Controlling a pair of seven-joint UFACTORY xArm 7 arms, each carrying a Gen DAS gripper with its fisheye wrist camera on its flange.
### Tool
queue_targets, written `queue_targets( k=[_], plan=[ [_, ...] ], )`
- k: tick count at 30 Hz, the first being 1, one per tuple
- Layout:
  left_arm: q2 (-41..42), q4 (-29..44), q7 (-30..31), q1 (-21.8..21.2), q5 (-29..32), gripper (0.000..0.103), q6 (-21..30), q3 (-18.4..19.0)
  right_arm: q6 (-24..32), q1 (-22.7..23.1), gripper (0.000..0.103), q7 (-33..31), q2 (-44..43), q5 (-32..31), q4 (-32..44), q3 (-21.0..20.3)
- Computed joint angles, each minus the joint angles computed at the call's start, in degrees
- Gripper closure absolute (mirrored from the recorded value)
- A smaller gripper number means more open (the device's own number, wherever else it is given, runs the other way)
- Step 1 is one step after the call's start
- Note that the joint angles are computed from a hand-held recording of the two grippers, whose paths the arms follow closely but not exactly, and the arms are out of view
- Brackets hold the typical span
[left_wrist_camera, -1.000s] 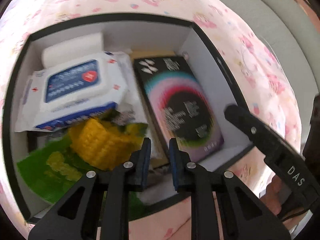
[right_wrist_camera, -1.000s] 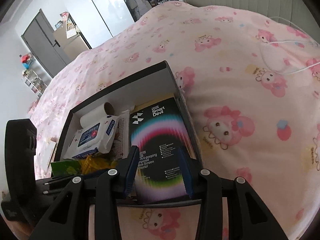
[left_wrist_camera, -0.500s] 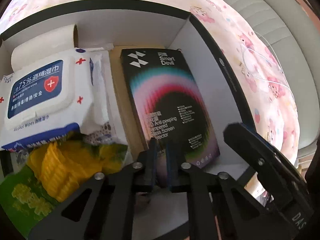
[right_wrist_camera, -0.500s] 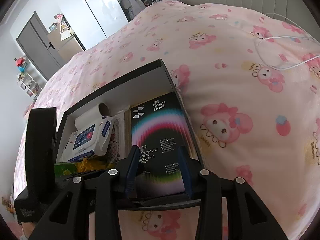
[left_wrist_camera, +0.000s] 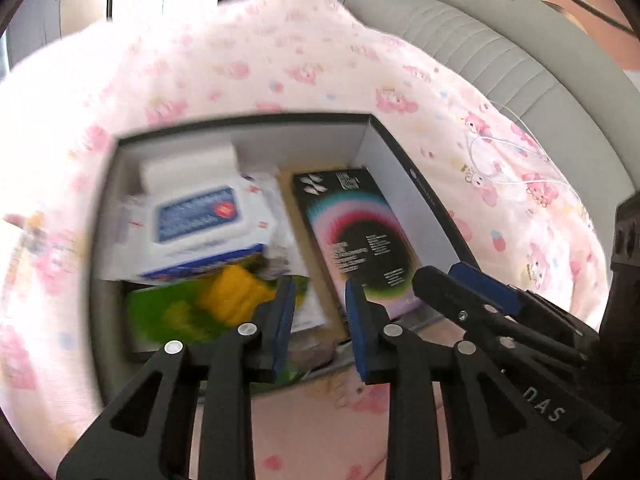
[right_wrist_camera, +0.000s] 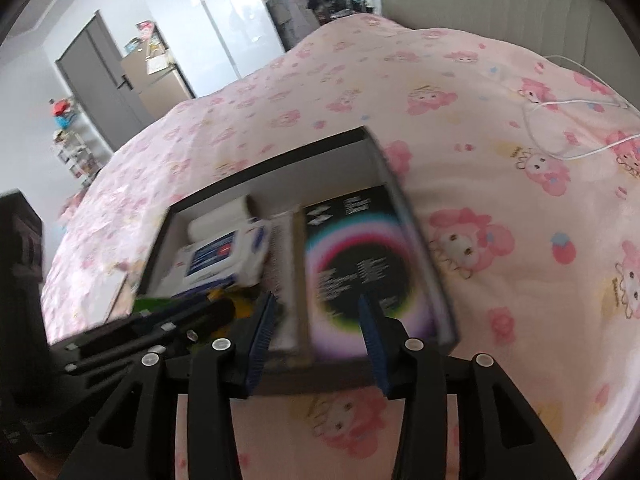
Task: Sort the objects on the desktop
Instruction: 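Withdraw the left tool from the black box and move toward the envelope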
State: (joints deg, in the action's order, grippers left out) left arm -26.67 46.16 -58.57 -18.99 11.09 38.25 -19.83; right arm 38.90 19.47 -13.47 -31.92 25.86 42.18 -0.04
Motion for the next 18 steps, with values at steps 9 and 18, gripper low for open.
queue_targets(
  k=[9,18],
  plan=[
    [-14.2,-0.3,-1.8,-0.1,0.3,0.076,12.8,-3.0,4.5,3.6,0.062,4.5,-11.7,0.5,-2.9,2.6],
    [-31.0,-2.4,-3.0,-0.3,-2.6,0.065,26.0,-6.1,7.5,9.1,0.062,8.2,-19.9,0.6,-3.5,5.6]
  ],
)
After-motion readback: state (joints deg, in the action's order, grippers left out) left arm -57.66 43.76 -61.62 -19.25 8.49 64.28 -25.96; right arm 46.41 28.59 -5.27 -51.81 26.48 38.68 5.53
